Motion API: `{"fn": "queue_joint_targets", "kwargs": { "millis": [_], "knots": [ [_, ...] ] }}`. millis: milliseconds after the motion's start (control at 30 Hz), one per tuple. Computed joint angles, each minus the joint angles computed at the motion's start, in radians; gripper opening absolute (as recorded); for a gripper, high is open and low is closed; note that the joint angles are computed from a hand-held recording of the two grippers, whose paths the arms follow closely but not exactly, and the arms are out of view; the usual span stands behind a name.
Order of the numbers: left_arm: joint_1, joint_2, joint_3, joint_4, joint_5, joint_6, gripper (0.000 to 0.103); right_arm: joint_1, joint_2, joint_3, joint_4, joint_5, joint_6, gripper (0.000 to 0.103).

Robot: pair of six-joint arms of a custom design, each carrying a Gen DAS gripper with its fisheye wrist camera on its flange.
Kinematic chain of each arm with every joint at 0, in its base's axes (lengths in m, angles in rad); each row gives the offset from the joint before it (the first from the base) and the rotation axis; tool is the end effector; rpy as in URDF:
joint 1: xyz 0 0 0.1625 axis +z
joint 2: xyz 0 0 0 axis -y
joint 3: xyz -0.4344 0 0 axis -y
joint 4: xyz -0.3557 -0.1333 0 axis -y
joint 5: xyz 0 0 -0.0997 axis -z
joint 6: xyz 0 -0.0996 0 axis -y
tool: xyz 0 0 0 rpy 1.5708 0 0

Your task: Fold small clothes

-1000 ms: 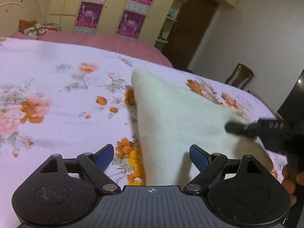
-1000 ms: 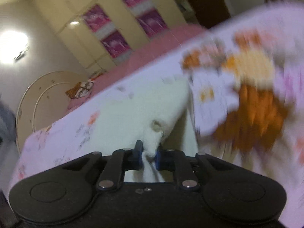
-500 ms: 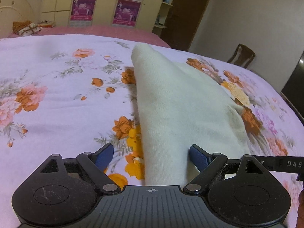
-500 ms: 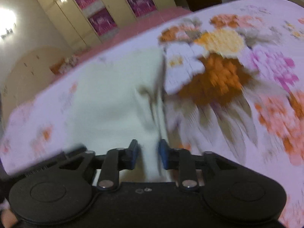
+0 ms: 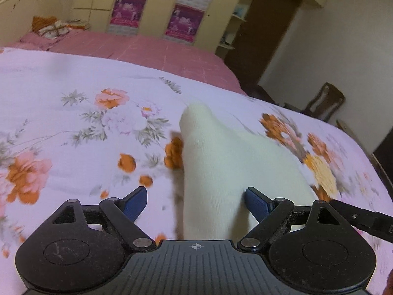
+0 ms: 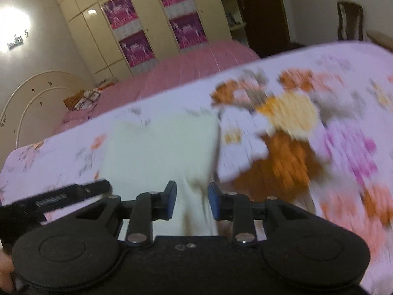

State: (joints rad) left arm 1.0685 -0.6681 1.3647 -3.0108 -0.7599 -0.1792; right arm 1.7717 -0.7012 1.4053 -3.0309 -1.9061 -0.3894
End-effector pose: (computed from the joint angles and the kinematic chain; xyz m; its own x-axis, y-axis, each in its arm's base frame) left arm -0.1731 -0.7420 0.2204 -0.8897 -0.2118 -0.4045 0.1990 0.6174 -0.7611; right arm 0.2462 -0.7051 0.2124 -0.8426 -0.2404 0.4819 -0.5027 0.6720 -0.5438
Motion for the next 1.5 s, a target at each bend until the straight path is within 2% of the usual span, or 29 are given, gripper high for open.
{"fn": "queue_joint_targets", "kwargs": {
  "millis": [100,167,233,333,400,533,633,700,767,867,1000,1133,1167,1200,1233,1267,1300,1500],
  "knots": [
    [0.017,0.035,-0.060,0.003,0.014,-0.009,0.086,0.004,0.077,-0.107,0.024,-0.008,-0.037,0.029],
    [0.036,0.042,-0.081,0.042,-0.010,-0.062,0.086,0.002,0.117,-0.158,0.032,-0.022,-0.058,0.029],
    [0.049,0.046,-0.082,0.041,-0.031,-0.094,0.091,-0.004,0.164,-0.217,0.078,-0.100,-0.091,0.029],
    [0.043,0.063,-0.109,0.028,-0.008,-0.047,0.091,-0.013,0.153,-0.207,0.090,-0.078,-0.105,0.031],
    [0.047,0.087,-0.161,0.041,0.003,-0.035,0.091,-0.015,0.149,-0.225,0.085,-0.025,-0.111,0.031],
    [0.071,0.141,-0.297,0.145,0.005,-0.101,0.091,-0.008,0.228,-0.373,0.143,-0.049,-0.112,0.031],
    [0.074,0.182,-0.358,0.150,0.032,-0.041,0.091,-0.011,0.291,-0.471,0.179,-0.067,-0.121,0.032],
    [0.074,0.205,-0.382,0.137,0.050,0.012,0.094,-0.015,0.327,-0.511,0.183,-0.088,-0.168,0.032],
    [0.074,0.217,-0.396,0.128,0.057,0.032,0.095,-0.019,0.347,-0.526,0.151,-0.090,-0.227,0.033],
    [0.069,0.219,-0.401,0.138,0.072,0.040,0.095,-0.024,0.342,-0.544,0.197,-0.075,-0.173,0.033],
    [0.057,0.202,-0.378,0.141,0.084,0.024,0.095,-0.013,0.327,-0.515,0.184,-0.091,-0.202,0.036],
    [0.038,0.206,-0.359,0.039,0.091,0.135,0.095,-0.009,0.303,-0.485,0.152,-0.046,-0.161,0.037],
    [0.038,0.213,-0.371,0.052,0.098,0.141,0.095,-0.008,0.306,-0.485,0.136,-0.045,-0.160,0.040],
    [0.040,0.216,-0.382,0.084,0.100,0.123,0.095,-0.007,0.314,-0.491,0.119,-0.052,-0.163,0.043],
    [0.048,0.213,-0.392,0.148,0.094,0.067,0.095,-0.006,0.328,-0.507,0.118,-0.073,-0.168,0.053],
    [0.055,0.209,-0.394,0.187,0.083,0.023,0.095,-0.005,0.343,-0.532,0.150,-0.100,-0.172,0.056],
    [0.060,0.205,-0.385,0.185,0.072,0.006,0.095,-0.006,0.355,-0.548,0.175,-0.127,-0.184,0.055],
    [0.040,0.188,-0.344,0.167,0.099,0.028,0.095,-0.003,0.316,-0.495,0.154,-0.114,-0.171,0.055]
  ]
}}
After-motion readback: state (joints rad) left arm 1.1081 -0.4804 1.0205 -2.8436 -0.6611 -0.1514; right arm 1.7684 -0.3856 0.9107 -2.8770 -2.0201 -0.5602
